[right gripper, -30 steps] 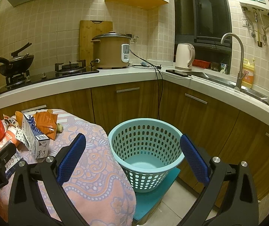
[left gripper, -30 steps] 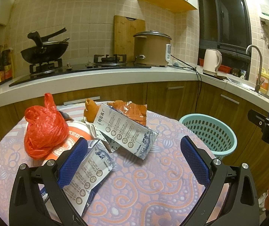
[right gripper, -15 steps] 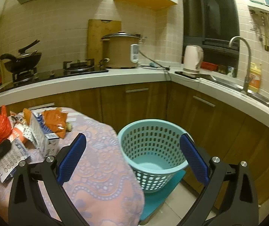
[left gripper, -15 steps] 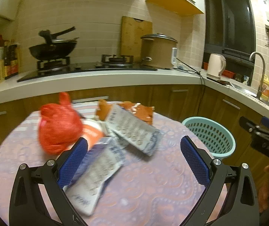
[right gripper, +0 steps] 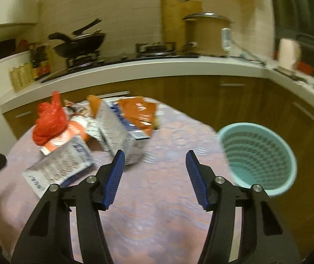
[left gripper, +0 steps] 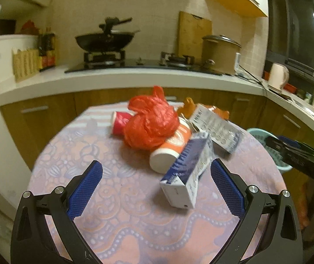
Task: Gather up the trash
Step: 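Grasp the blue-and-white milk carton with the right gripper while the left grasps the blister pack, then carry the carton and blister pack over the blue basket and open both grippers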
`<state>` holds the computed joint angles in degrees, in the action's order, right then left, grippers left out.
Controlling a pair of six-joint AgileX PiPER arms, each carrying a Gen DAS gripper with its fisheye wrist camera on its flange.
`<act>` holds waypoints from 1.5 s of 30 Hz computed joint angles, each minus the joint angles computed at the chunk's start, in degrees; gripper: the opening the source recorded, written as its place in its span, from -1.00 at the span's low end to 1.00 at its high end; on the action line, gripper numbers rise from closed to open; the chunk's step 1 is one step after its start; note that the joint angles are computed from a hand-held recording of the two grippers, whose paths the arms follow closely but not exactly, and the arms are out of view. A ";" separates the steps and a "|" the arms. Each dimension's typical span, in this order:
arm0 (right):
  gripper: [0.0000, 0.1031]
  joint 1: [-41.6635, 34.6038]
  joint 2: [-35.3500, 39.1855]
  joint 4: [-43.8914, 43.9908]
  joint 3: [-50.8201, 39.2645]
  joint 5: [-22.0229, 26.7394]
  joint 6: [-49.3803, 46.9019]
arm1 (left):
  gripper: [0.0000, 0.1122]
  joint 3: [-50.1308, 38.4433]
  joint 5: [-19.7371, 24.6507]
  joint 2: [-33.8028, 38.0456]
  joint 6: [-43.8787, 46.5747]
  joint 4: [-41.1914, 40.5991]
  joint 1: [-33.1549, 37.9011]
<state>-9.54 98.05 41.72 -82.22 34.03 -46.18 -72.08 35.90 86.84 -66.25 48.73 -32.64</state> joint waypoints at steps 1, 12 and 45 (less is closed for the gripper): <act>0.05 0.44 1.09 -0.42 -1.66 0.80 0.70 | 0.70 -0.45 -1.83 0.33 4.53 -4.46 1.30; 0.15 2.31 16.28 -6.16 -23.67 13.27 6.21 | 0.55 -11.91 -3.56 12.84 29.81 -30.44 7.20; -0.33 1.24 16.42 1.43 -25.09 20.13 -2.32 | -0.39 -10.97 -5.24 10.14 26.86 -31.48 3.68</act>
<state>-8.30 114.47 43.14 -107.31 54.16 -48.49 -83.05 30.66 96.98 -39.39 17.25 -28.97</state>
